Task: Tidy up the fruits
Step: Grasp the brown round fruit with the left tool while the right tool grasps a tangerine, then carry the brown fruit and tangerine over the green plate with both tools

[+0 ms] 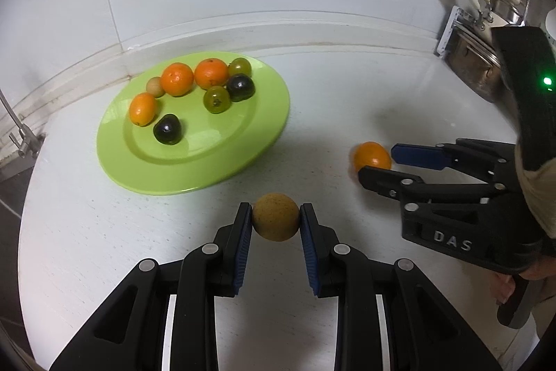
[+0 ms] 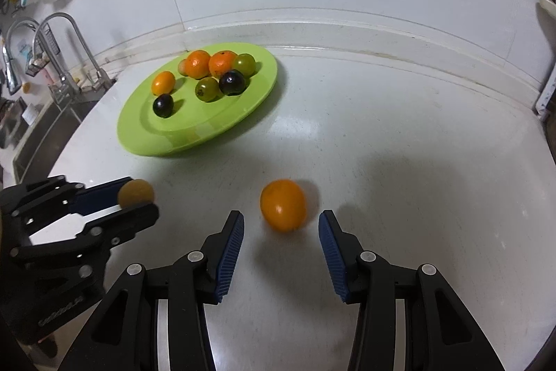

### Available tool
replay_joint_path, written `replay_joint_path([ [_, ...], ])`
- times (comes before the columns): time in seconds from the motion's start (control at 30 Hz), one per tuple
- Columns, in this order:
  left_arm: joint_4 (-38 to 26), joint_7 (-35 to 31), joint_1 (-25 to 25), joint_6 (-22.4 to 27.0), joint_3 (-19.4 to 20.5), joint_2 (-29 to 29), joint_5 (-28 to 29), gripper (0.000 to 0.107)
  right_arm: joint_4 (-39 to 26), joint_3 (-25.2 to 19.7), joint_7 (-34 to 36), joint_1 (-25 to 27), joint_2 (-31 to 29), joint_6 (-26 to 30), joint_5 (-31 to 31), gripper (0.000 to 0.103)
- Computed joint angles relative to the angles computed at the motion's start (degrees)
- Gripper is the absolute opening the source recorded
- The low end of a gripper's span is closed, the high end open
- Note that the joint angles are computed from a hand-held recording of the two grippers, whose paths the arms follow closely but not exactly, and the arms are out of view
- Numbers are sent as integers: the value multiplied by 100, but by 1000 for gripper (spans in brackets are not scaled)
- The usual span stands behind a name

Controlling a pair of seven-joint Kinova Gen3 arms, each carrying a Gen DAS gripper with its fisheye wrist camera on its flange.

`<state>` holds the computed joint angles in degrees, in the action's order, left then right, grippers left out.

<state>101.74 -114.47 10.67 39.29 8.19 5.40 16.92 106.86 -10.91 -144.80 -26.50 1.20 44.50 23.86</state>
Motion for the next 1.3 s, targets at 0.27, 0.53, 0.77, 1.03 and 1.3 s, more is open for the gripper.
replay_joint_path([
  [0.27,-9,14,-45,-34,-33,33,-51,28,-165,111,148,-40,291,-19,-63,37],
  [0.53,0,-225,-138,29,-39,-61,177,28,-142,111,-120,-177,213,-10,54,32],
  [0.77,123,-856,-370,180,-194,-319,767,28,-224,-144,-788,-365,-17,256,500,32],
  [1.03,190,-1600,-632,482,-505,-583,1316,28,-508,-468,-1596,-693,-113,698,1114,32],
  [1.3,47,-2240,-936,757,-785,-688,1653,28,-894,-576,-2235,-1132,94,1108,1657,32],
])
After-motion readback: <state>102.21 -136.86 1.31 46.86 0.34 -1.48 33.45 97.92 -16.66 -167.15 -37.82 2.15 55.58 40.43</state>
